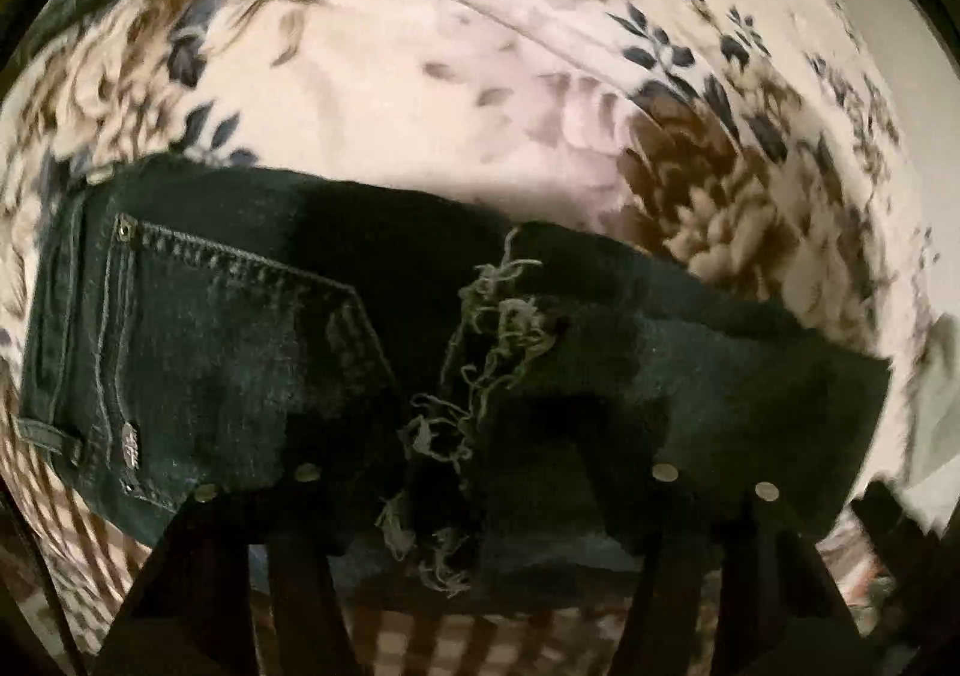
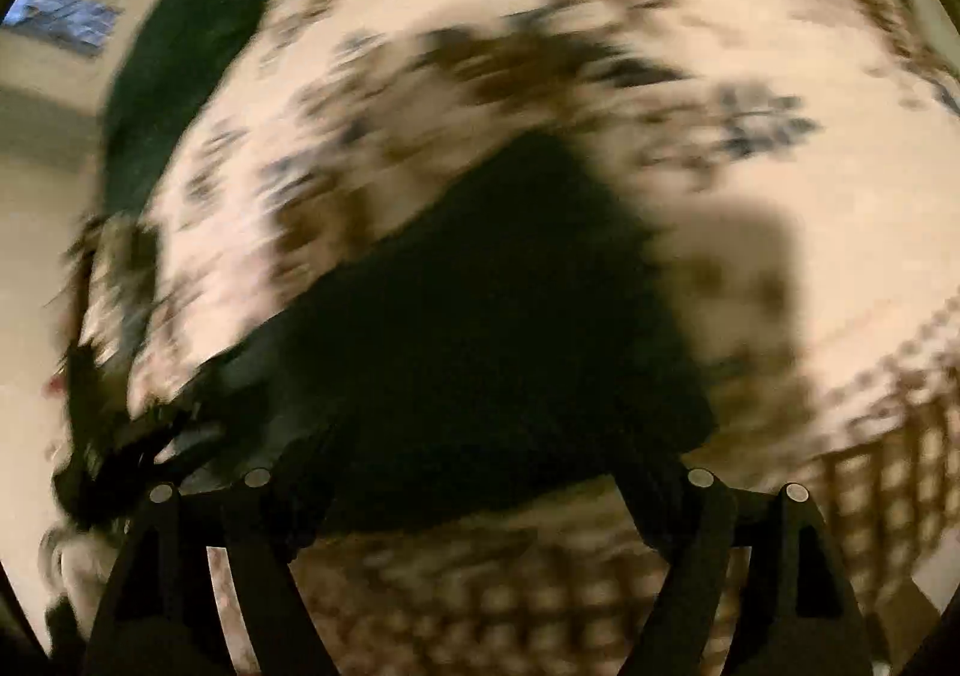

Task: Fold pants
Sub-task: 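Lay the hem onto the waistband with the right gripper while the left gripper holds the waistband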

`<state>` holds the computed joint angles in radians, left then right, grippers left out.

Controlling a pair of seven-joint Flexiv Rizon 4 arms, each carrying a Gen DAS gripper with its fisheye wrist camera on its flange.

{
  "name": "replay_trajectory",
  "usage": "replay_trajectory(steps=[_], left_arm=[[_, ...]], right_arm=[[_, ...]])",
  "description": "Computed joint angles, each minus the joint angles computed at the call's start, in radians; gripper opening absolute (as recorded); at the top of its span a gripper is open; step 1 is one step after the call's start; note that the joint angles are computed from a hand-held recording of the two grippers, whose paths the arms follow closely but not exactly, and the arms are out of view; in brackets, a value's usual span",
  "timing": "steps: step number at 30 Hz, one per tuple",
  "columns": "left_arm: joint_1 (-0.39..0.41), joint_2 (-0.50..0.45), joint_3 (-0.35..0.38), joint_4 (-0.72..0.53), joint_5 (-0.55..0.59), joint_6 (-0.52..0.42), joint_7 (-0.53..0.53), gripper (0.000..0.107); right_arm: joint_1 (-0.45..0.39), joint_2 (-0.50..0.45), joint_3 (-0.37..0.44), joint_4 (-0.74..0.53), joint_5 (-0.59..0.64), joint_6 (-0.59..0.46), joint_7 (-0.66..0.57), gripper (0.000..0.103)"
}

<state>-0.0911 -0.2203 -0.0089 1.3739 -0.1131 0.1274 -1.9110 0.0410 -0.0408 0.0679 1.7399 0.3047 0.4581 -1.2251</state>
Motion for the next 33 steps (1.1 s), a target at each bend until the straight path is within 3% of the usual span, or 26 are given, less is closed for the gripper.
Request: replay_trajectory(steps=[4, 9, 11, 14, 15, 17, 21, 25, 29, 31, 33], left_arm=[[-0.037, 0.003, -0.004, -0.022, 0.145, -0.069, 0.052, 0.06], [-0.023, 0.048, 0.009, 0.052, 0.11, -0.033, 0.065, 0.06], [0.01, 0.103, 0.014, 0.12, 0.025, 0.037, 0.024, 0.06], [0.031, 0.243, 0.066, 0.327, -0.175, 0.27, -0.045, 0.064], [0.041, 0.286, 0.078, 0.385, -0.222, 0.318, -0.071, 0.071], [0.075, 0.375, 0.108, 0.474, -0.251, 0.349, -0.152, 0.084], [0.163, 0.514, 0.146, 0.611, -0.183, 0.407, -0.314, 0.085], [0.222, 0.528, 0.179, 0.735, -0.219, 0.51, -0.393, 0.083], [0.223, 0.502, 0.176, 0.799, -0.311, 0.65, -0.373, 0.08], [0.225, 0.475, 0.152, 0.775, -0.292, 0.669, -0.37, 0.059], [0.225, 0.476, 0.144, 0.762, -0.277, 0.678, -0.375, 0.052]], right_arm=[[-0.001, -0.1, -0.017, -0.025, -0.099, -0.036, 0.017, 0.082], [-0.032, -0.164, -0.016, -0.05, -0.094, -0.061, 0.027, 0.082], [-0.032, -0.163, -0.011, -0.063, -0.107, -0.084, 0.041, 0.082], [-0.03, -0.126, -0.001, -0.064, -0.102, -0.077, 0.077, 0.082], [-0.029, -0.097, 0.005, -0.042, -0.09, -0.042, 0.102, 0.082], [-0.02, -0.055, 0.02, -0.008, -0.052, 0.008, 0.118, 0.083], [0.039, -0.045, 0.05, 0.009, -0.068, 0.032, 0.093, 0.082], [0.092, -0.07, 0.065, -0.006, -0.078, 0.055, 0.131, 0.082], [0.123, -0.118, 0.072, -0.033, -0.072, 0.083, 0.172, 0.082], [0.131, -0.113, 0.078, -0.027, -0.082, 0.084, 0.182, 0.082], [0.14, -0.127, 0.08, -0.037, -0.089, 0.091, 0.189, 0.082]])
